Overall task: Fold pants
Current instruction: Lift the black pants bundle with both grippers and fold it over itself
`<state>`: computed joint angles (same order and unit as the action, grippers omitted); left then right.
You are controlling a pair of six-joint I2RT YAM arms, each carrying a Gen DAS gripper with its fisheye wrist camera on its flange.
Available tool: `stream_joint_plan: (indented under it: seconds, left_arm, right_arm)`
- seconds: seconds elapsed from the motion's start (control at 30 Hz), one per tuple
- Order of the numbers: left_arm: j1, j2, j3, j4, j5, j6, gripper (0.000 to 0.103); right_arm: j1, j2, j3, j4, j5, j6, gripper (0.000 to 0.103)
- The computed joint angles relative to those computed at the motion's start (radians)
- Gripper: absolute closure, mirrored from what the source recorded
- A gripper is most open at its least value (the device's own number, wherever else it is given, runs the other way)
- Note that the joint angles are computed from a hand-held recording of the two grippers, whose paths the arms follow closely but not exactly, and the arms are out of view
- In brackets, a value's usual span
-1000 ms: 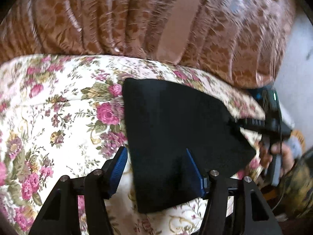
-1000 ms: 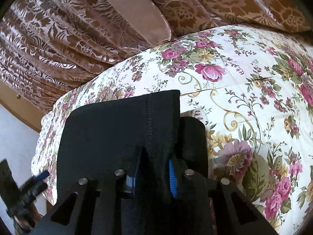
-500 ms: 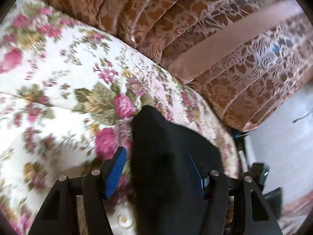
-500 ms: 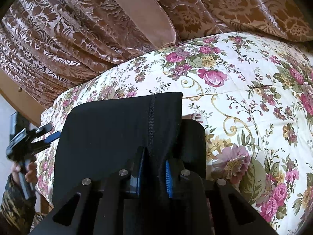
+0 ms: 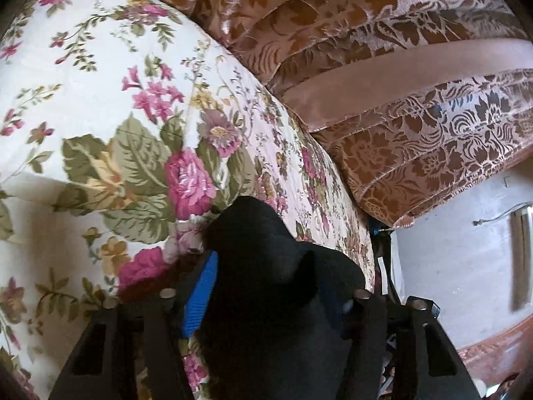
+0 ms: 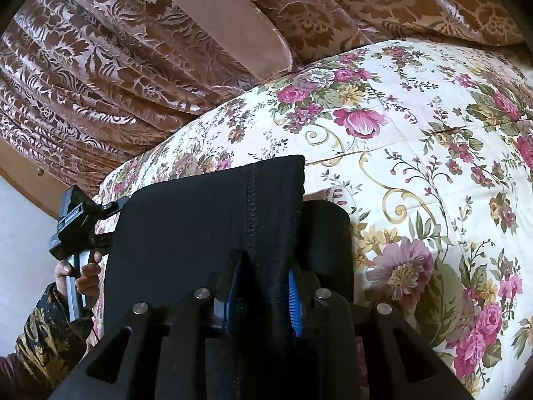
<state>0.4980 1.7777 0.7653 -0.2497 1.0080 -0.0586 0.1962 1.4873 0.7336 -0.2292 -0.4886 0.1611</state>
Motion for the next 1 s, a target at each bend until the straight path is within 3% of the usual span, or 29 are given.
stream_joint_plan:
  seconds: [0.13, 0.23, 0.43, 0.5, 0.6, 0.8, 0.9, 1.0]
  left_arm:
    - [-0.028, -0.069, -0.039, 0.043, -0.07, 0.0, 0.067]
    - [-0.077, -0.186, -0.099, 0.089, -0.187, 0.002, 0.074]
    - [-0.261, -0.437, -0.214, 0.149, -0.548, -0.03, 0.077]
    - [-0.349, -0.447, -0.215, 0.149, -0.688, -0.049, 0.077]
    - [-0.418, -0.404, -0.199, 0.158, -0.796, -0.075, 0.077]
    - [-0.431, -0.419, -0.205, 0.144, -0.842, -0.101, 0.066]
    - [-0.415, -0.529, -0.242, 0.099, -0.836, -0.113, 0.048]
    - [-0.348, -0.626, -0.285, 0.056, -0.738, -0.101, 0.04]
  right_arm:
    - [0.009, 0.001, 0.002, 0.002, 0.01, -0.009, 0.079]
    - [0.034, -0.018, -0.005, 0.002, 0.052, -0.028, 0.088]
    - [0.088, -0.118, -0.054, 0.012, 0.166, -0.05, 0.093]
    - [0.106, -0.147, -0.069, 0.01, 0.213, -0.051, 0.093]
    - [0.129, -0.122, -0.072, 0.01, 0.291, -0.043, 0.094]
    - [0.114, -0.062, -0.079, 0.055, 0.284, -0.021, 0.092]
    - [0.099, -0.061, -0.08, 0.056, 0.263, -0.019, 0.09]
    - [0.081, -0.063, -0.09, 0.068, 0.228, -0.011, 0.084]
